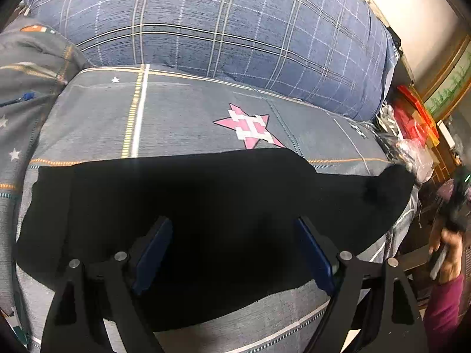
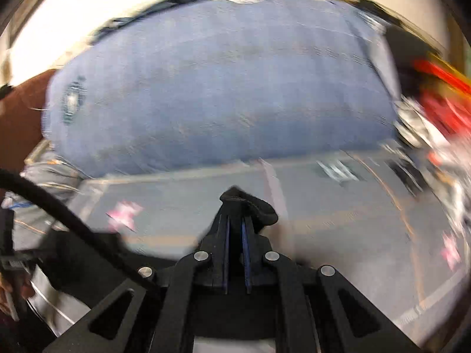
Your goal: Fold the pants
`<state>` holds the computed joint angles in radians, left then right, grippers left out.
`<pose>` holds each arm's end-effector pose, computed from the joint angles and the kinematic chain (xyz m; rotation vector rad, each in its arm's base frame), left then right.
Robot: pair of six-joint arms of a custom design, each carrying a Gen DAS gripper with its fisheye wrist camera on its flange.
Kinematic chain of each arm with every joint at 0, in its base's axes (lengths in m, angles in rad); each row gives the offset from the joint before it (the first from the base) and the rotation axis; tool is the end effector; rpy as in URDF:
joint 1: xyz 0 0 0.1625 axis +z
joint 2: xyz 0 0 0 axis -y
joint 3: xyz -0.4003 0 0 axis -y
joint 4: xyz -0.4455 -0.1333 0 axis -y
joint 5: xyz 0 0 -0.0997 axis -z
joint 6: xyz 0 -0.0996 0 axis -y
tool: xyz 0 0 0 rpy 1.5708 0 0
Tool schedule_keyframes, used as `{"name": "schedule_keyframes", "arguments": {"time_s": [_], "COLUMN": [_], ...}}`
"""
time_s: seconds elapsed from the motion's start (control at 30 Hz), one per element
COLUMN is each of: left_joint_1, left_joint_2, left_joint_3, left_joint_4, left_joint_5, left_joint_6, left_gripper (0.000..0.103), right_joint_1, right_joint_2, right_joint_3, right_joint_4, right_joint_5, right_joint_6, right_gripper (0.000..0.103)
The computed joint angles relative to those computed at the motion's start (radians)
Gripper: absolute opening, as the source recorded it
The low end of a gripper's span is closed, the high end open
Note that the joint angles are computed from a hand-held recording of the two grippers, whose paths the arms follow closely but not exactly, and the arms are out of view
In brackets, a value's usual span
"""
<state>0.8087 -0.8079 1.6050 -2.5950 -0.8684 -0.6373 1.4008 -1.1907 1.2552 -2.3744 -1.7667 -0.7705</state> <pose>-0.3418 -0.6444 0.0815 0.0541 2.6194 -0.8460 -0.0117 -0.7413 0.5005 0.6574 -2.4495 0.7623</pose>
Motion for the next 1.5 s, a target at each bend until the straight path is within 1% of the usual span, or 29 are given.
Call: {"name": "schedule_keyframes", "arguments": {"time_s": [0.03, 0.07, 0.13, 0.17, 0.2, 0.23, 0.3, 0.33, 0.37, 0.43, 0.5, 0.6, 0.7, 0.73, 0.77, 0.8, 0.83, 0.87, 0.93, 1.0, 1.03, 1.13, 1.17, 1.27, 1.33, 1.37, 1.4, 1.47, 1.5], "left_joint_1": [0.000, -0.001, -0.001, -0.002, -0.002, -0.003, -0.004, -0.003, 0.001, 0.006, 0.007, 0.010, 0.022, 0.024, 0.027, 0.028, 0.029, 0.035, 0.041, 0.039, 0.038, 0.035, 0.036, 0.039, 0.040, 0.039, 0.037, 0.033, 0.031], "left_joint_2": [0.004, 0.009, 0.016, 0.020, 0.028, 0.039, 0.067, 0.080, 0.094, 0.119, 0.143, 0.180, 0.217, 0.228, 0.247, 0.259, 0.264, 0.265, 0.251, 0.231, 0.222, 0.200, 0.194, 0.182, 0.170, 0.163, 0.157, 0.135, 0.125], "left_joint_3": [-0.006, -0.013, -0.024, -0.030, -0.044, -0.061, -0.097, -0.115, -0.137, -0.173, -0.207, -0.272, -0.354, -0.374, -0.407, -0.425, -0.434, -0.435, -0.416, -0.383, -0.369, -0.337, -0.327, -0.305, -0.287, -0.277, -0.270, -0.237, -0.220], "left_joint_4": [0.004, 0.009, 0.014, 0.016, 0.022, 0.030, 0.028, 0.027, 0.031, 0.043, 0.063, 0.105, 0.162, 0.184, 0.215, 0.232, 0.239, 0.238, 0.214, 0.177, 0.165, 0.141, 0.128, 0.113, 0.108, 0.108, 0.108, 0.100, 0.093], "left_joint_5": [0.000, -0.002, -0.008, -0.012, -0.017, -0.028, -0.054, -0.078, -0.112, -0.153, -0.153, -0.152, -0.197, -0.201, -0.189, -0.168, -0.157, -0.165, -0.187, -0.179, -0.171, -0.148, -0.148, -0.145, -0.152, -0.154, -0.155, -0.152, -0.148], "left_joint_6": [0.001, 0.002, 0.003, 0.008, 0.017, 0.033, 0.071, 0.097, 0.128, 0.176, 0.212, 0.296, 0.419, 0.438, 0.453, 0.455, 0.448, 0.434, 0.416, 0.413, 0.408, 0.376, 0.370, 0.343, 0.327, 0.321, 0.318, 0.312, 0.308], "left_gripper": [0.084, 0.084, 0.084, 0.084, 0.084, 0.084, 0.084, 0.084, 0.086, 0.090, 0.090, 0.090, 0.091, 0.091, 0.091, 0.091, 0.091, 0.091, 0.091, 0.091, 0.091, 0.091, 0.091, 0.091, 0.091, 0.091, 0.091, 0.091, 0.091], "right_joint_1": [-0.016, -0.026, -0.045, -0.055, -0.061, -0.064, -0.053, -0.042, -0.033, -0.011, 0.008, 0.040, 0.056, 0.053, 0.049, 0.046, 0.046, 0.041, 0.046, 0.062, 0.066, 0.076, 0.078, 0.069, 0.058, 0.051, 0.046, 0.038, 0.031], "right_joint_2": [0.000, 0.000, -0.014, -0.024, -0.042, -0.060, -0.078, -0.074, -0.069, -0.049, -0.018, 0.048, 0.101, 0.104, 0.119, 0.130, 0.131, 0.111, 0.096, 0.071, 0.061, 0.071, 0.077, 0.118, 0.127, 0.123, 0.117, 0.100, 0.076], "right_joint_3": [-0.002, 0.010, 0.047, 0.045, 0.049, 0.055, 0.063, 0.066, 0.061, 0.056, 0.048, 0.028, 0.000, 0.003, -0.021, -0.041, -0.035, -0.001, 0.027, 0.078, 0.088, 0.057, 0.054, 0.049, 0.075, 0.080, 0.067, 0.036, 0.041], "right_joint_4": [0.028, 0.015, -0.063, -0.059, -0.052, -0.046, -0.008, 0.013, 0.058, 0.152, 0.205, 0.261, 0.298, 0.301, 0.342, 0.378, 0.375, 0.330, 0.294, 0.218, 0.194, 0.178, 0.154, 0.117, 0.048, 0.043, 0.073, 0.125, 0.098], "right_joint_5": [-0.073, -0.164, -0.249, -0.241, -0.207, -0.152, -0.050, -0.024, 0.018, 0.085, 0.104, 0.080, 0.024, 0.017, 0.015, 0.015, 0.008, 0.021, 0.009, -0.007, 0.008, 0.063, 0.066, 0.017, 0.022, 0.043, 0.061, 0.079, 0.085], "right_joint_6": [0.004, -0.011, -0.060, -0.059, -0.048, -0.043, -0.072, -0.093, -0.133, -0.230, -0.315, -0.419, -0.466, -0.471, -0.457, -0.444, -0.455, -0.500, -0.553, -0.611, -0.632, -0.604, -0.596, -0.538, -0.534, -0.511, -0.463, -0.378, -0.350], "right_gripper": [0.011, 0.014, 0.014, 0.015, 0.016, 0.021, 0.039, 0.055, 0.060, 0.060, 0.060, 0.060, 0.060, 0.060, 0.060, 0.056, 0.033, 0.026, 0.009, 0.008, 0.008, 0.008, 0.008, 0.008, 0.010, 0.015, 0.018, 0.038, 0.042]}}
